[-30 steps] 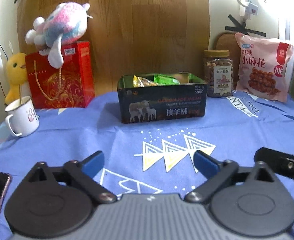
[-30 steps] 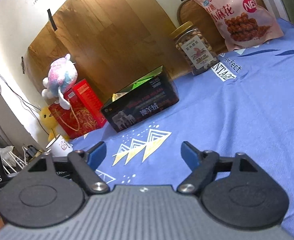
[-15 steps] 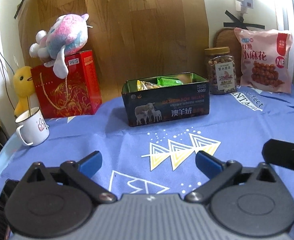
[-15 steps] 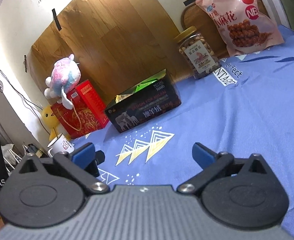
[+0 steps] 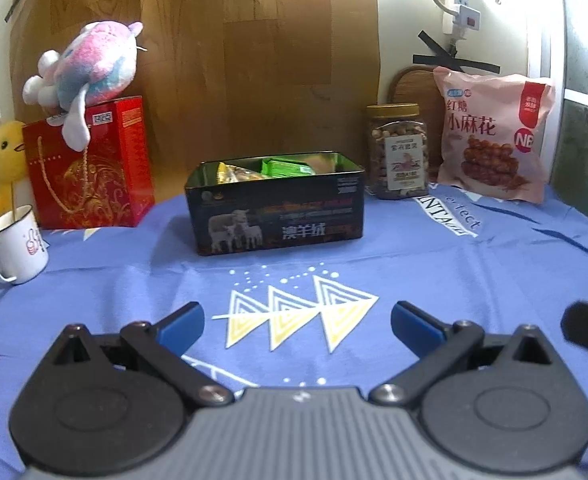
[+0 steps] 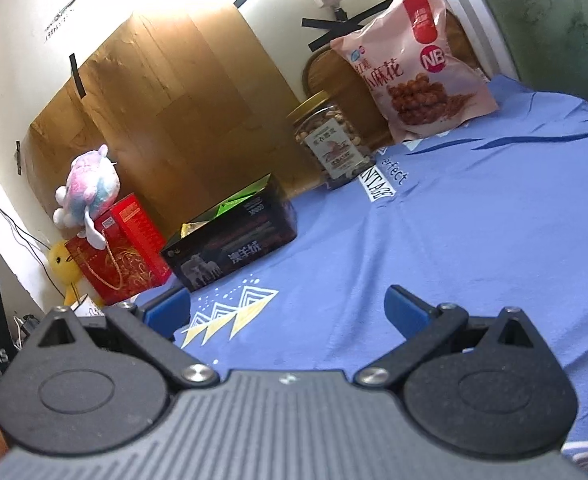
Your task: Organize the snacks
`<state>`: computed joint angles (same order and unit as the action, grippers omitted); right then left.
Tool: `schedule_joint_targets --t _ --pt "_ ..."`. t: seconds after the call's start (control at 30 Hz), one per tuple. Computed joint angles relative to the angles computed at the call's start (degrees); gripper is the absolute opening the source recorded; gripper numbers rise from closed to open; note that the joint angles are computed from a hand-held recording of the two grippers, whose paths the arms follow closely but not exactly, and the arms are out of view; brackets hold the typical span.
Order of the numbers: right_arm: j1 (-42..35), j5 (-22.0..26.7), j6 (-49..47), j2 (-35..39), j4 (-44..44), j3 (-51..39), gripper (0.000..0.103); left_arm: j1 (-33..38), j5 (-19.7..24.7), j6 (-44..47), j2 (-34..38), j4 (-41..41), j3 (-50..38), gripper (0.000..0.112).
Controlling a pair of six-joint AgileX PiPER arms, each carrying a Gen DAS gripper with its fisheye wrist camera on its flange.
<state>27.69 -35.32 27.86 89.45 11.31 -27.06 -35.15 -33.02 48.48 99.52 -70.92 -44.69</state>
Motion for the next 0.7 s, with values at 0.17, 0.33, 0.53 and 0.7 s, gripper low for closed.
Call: schedule_joint_targets --t 0.17,0.33,0.53,0.7 --pt "0.5 0.2 -4.8 -1.9 5.5 2.8 0.103 0.5 1.0 2.5 1.5 -4.4 -3.0 0.103" --pt "-1.2 0.3 -1.6 -1.7 4.0 3.7 0.103 1.0 1.2 1.5 2.5 -4.0 -3.4 0.103" --pt "0.0 0.6 -2.7 -0.7 4.9 2.7 0.103 0.5 0.0 0.0 2.5 -2.7 -2.9 0.103" --pt "0.1 1.2 -2.9 -1.1 5.6 3.0 0.103 -0.2 0.3 2.7 3.6 -4.6 -4.6 0.103"
